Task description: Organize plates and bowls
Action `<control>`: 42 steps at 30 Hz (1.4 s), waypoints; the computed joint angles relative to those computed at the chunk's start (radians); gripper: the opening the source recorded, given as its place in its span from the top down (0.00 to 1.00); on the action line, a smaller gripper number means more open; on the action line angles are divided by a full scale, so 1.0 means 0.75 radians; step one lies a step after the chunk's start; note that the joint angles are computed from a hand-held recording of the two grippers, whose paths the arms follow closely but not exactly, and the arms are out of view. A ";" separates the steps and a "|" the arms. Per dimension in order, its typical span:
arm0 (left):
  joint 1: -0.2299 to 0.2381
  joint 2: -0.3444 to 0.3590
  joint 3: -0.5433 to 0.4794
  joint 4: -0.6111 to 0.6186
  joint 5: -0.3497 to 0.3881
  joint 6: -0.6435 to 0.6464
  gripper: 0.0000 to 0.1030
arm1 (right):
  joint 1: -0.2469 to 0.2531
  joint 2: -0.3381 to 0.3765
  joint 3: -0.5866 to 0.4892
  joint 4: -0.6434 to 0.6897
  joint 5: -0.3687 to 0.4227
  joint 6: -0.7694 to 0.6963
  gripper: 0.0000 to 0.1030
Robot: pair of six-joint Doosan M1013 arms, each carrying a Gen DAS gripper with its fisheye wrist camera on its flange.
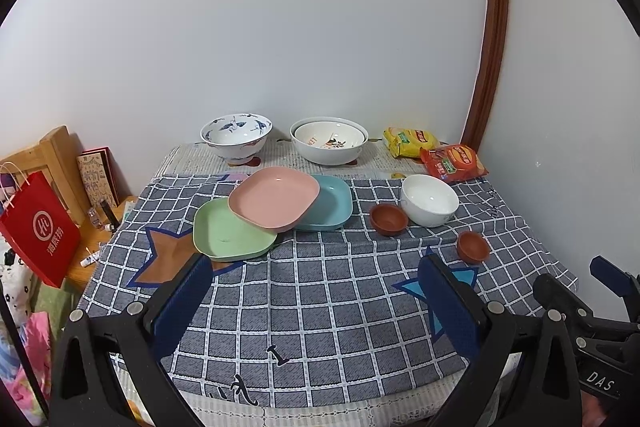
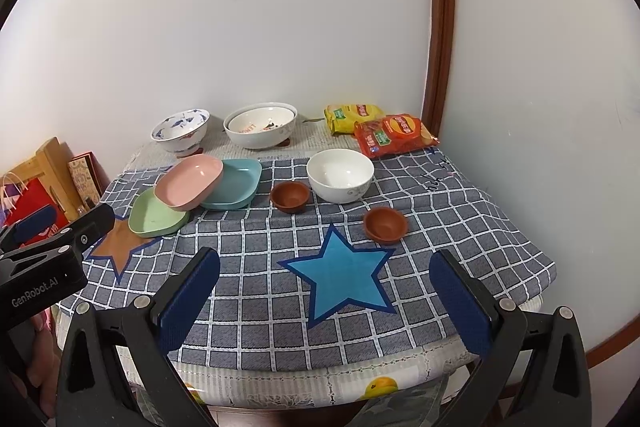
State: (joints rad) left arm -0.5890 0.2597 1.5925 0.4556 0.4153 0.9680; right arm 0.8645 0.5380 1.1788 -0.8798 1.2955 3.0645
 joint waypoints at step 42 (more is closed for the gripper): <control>-0.005 -0.002 0.000 0.021 0.005 -0.016 0.00 | 0.006 0.004 -0.001 -0.001 -0.010 0.009 0.00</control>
